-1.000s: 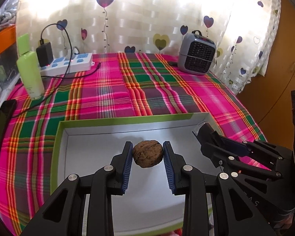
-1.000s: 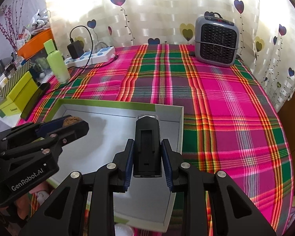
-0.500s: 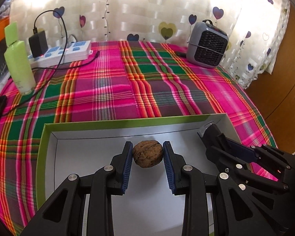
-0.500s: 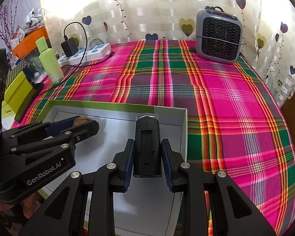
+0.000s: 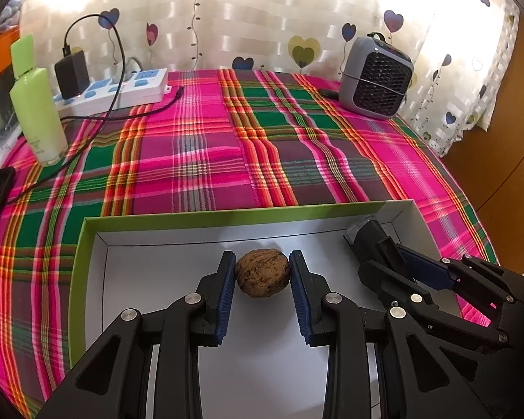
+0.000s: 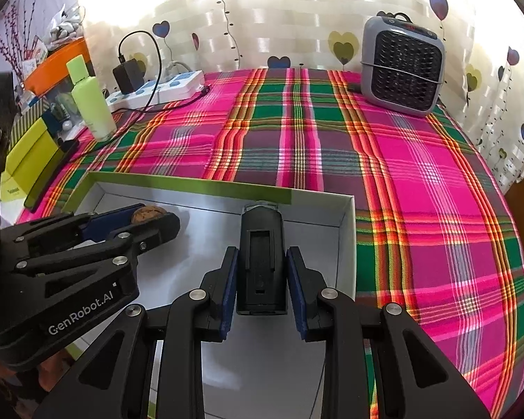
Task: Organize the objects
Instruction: 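Carry the walnut and black device into the white box with both grippers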
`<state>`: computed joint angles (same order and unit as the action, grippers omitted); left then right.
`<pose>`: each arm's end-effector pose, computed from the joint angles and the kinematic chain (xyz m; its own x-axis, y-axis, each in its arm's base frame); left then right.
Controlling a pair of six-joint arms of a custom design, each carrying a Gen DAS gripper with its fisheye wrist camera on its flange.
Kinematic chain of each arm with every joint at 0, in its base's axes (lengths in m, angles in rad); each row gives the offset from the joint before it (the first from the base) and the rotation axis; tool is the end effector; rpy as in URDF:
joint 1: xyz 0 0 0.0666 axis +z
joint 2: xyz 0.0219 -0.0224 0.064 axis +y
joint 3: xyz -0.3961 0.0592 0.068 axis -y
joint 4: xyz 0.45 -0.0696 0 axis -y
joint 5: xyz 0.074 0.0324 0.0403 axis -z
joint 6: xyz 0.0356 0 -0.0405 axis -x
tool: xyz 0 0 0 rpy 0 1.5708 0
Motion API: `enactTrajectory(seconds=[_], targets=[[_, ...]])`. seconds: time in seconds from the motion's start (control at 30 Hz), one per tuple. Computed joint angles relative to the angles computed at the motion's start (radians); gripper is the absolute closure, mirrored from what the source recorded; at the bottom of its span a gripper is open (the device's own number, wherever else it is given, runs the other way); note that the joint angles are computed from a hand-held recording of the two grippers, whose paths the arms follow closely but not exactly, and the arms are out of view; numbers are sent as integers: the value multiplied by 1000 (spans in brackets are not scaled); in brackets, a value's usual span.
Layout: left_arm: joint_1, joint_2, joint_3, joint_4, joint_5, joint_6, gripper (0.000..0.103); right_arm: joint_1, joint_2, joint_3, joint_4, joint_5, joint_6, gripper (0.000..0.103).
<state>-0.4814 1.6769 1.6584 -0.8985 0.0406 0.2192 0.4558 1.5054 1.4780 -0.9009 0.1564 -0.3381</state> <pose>0.5734 -0.3016 0.4218 -0.7921 0.1687 -0.5866 0.3199 0.9332 -0.1637 0.5225 0.2495 0.4305 -0.7946 -0.0246 -0.6066 -0.0927 0.9924 0.0811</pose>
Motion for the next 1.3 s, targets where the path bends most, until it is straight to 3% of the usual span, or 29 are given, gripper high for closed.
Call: enactTrajectory(seconds=[0.47,1.3], targets=[[0,10,10,-17,-8,1,74,5,24,26,-22,20,38,74],[2,11,6,-6,2,8,73,-1,6,0,21,0,28,74]])
